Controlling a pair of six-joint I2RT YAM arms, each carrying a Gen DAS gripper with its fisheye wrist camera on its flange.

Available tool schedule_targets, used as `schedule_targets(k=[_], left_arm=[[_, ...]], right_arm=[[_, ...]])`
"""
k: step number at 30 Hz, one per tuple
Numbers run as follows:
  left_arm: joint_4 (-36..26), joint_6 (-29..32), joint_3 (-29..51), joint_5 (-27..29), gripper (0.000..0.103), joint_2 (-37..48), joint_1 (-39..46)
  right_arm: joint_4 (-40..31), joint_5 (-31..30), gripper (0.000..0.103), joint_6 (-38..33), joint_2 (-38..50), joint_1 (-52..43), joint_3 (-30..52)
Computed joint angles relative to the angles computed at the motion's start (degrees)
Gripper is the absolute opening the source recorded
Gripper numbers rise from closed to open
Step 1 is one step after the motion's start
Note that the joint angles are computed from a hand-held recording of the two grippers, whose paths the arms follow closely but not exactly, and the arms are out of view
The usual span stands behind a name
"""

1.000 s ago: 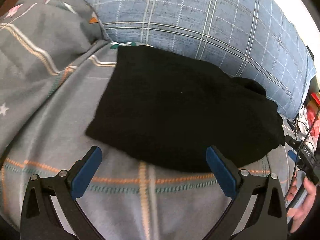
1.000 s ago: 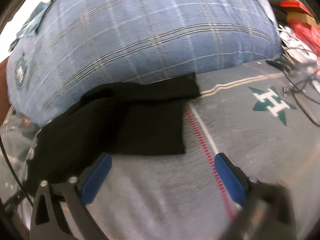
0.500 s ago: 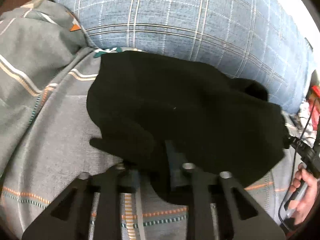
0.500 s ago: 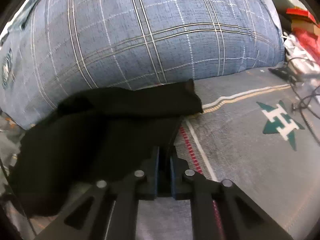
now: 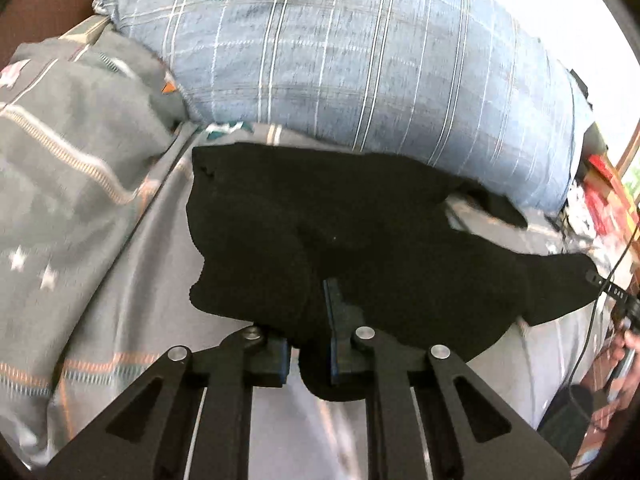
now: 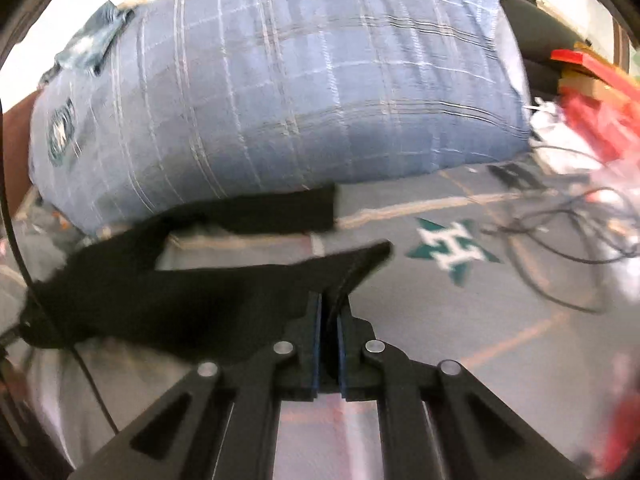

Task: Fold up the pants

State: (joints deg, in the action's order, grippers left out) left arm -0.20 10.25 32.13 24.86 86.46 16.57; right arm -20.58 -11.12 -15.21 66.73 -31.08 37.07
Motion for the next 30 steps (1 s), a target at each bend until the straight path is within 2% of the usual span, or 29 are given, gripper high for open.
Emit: schedule_targets(k=[4, 6, 7, 8, 10, 11, 12, 15, 18, 23, 30], left_arm=[[2.02, 1.78, -1.68, -2.05, 0.013, 4.47, 0.76], [2.77, 1.08, -2.13, -3.45, 0.022, 5.51, 0.83], [2.61, 0.94, -2.37, -3.58, 0.026, 5.13, 1.16], [2.04, 1.05, -2.41, -3.5, 0.032, 4.43, 1.6], [-0.27, 2.07, -1.98, -3.7, 0.051, 2.16, 2.72], [-1.66, 2.63, -1.57, -3.03, 0.066, 0.88, 3.53], [-2.77, 3.58, -1.37, -2.05, 0.074, -0.73, 4.5], [-5.77, 5.18, 1.45, -0.82, 0.085, -3.13, 5.5], [-6.88, 5.46, 5.81, -1.65, 0.085, -1.73, 3.49], [-6.12, 3.85, 10.78, -3.36, 0.085, 2.82, -0.35], [-3.91, -0.88, 13.22, -2.4, 0.085, 6.98, -4.41]], right_arm=[[0.0, 4.55, 0.006, -6.49, 7.79, -2.69, 0.32], [1.2, 6.94, 0.01, -8.83, 13.39, -2.61, 1.14], [3.36, 10.03, 0.01, -10.1, 15.45, -1.79, 0.67], [4.56, 10.05, 0.019, -10.61, 15.0, -2.14, 0.1], [2.95, 7.78, 0.024, -10.52, 12.96, -3.07, 0.62], [1.92, 5.42, 0.029, -10.4, 11.37, -3.63, 1.1], [1.47, 4.05, 0.039, -10.14, 9.82, -3.52, 1.29], [0.56, -0.56, 0.06, -9.21, 7.17, -0.41, 3.18], [1.83, -2.36, 0.061, -6.62, 9.86, 6.33, 6.36], [7.64, 0.99, 0.061, -1.39, 19.84, 19.45, 11.74], [11.12, 6.88, 0.061, 5.45, 26.39, 26.87, 15.32]])
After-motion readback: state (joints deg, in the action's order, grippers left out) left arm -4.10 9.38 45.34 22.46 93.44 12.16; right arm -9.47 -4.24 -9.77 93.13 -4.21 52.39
